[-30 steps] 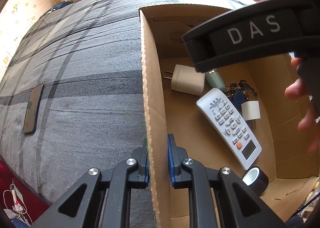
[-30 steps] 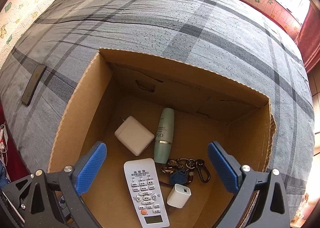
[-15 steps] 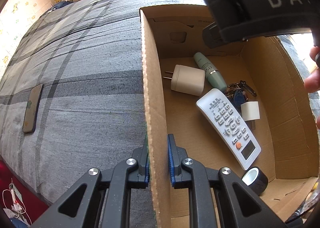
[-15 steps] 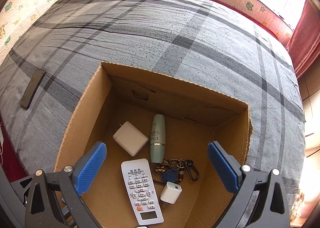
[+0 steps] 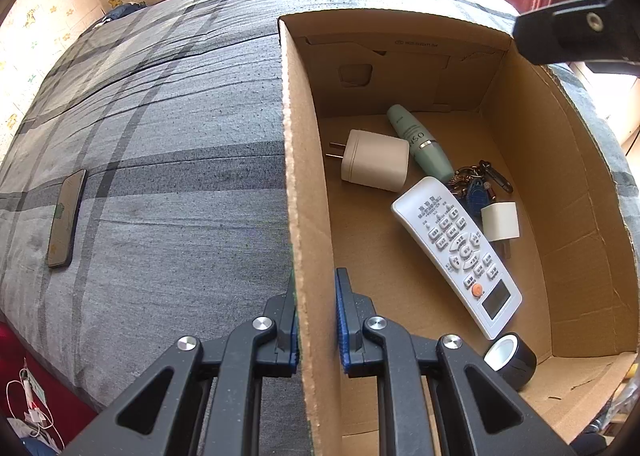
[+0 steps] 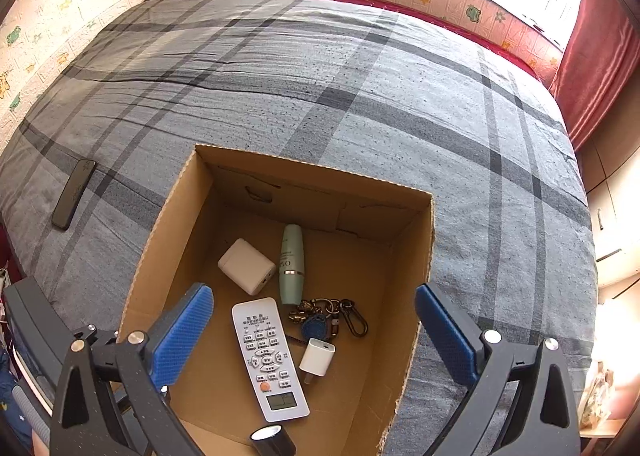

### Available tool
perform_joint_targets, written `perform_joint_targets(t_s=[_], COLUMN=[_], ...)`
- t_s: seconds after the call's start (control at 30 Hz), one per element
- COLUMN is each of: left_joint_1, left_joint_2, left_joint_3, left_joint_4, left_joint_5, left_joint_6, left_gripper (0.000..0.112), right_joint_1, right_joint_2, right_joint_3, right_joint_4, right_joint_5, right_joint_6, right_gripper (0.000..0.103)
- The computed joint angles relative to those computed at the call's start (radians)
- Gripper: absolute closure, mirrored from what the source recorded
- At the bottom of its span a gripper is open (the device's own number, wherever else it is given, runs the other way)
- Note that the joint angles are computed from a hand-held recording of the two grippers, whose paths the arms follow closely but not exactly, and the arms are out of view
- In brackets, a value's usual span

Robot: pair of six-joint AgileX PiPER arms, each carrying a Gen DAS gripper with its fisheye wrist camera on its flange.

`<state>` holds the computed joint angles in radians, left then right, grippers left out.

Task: Organize rigid objects
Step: 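Withdraw the right gripper from the box, then open the left gripper to release the box wall and pull back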

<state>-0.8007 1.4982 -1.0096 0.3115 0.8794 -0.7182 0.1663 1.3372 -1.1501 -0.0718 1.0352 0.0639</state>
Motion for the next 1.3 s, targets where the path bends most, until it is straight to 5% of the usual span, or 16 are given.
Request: perform_joint_targets(t_s=[0.63, 1.1, 1.2, 1.3], left_joint_1=[-0.014, -0.02, -0.038, -0.048], left_joint_2=[0.007, 0.019, 0.021, -0.003], left_joint_3=[-0.012, -0.027, -0.043, -0.046], left_joint_4=[0.016, 0.023, 0.061, 0.077], left_joint_5=[0.019, 0.041, 0.079, 0.094], left_joint_6=[-0.013, -0.013, -0.052, -0.093], left_gripper=[0.096, 0.095, 0.081, 0.052], right_joint_1=[-0.187, -0.272, -0.261, -0.269], right_joint_2=[-0.269, -0.336, -0.341, -0.349], right_joint_3=[0.121, 0.146, 0.144, 0.141], right_joint_4=[0.072, 0.112, 0.095, 0.098], right_joint_5=[0.113, 0.146, 0.143, 0.149], right_joint_6=[-0.139, -0.198, -0.181, -0.187], right_gripper=[0.0, 0.0, 0.0, 0.0])
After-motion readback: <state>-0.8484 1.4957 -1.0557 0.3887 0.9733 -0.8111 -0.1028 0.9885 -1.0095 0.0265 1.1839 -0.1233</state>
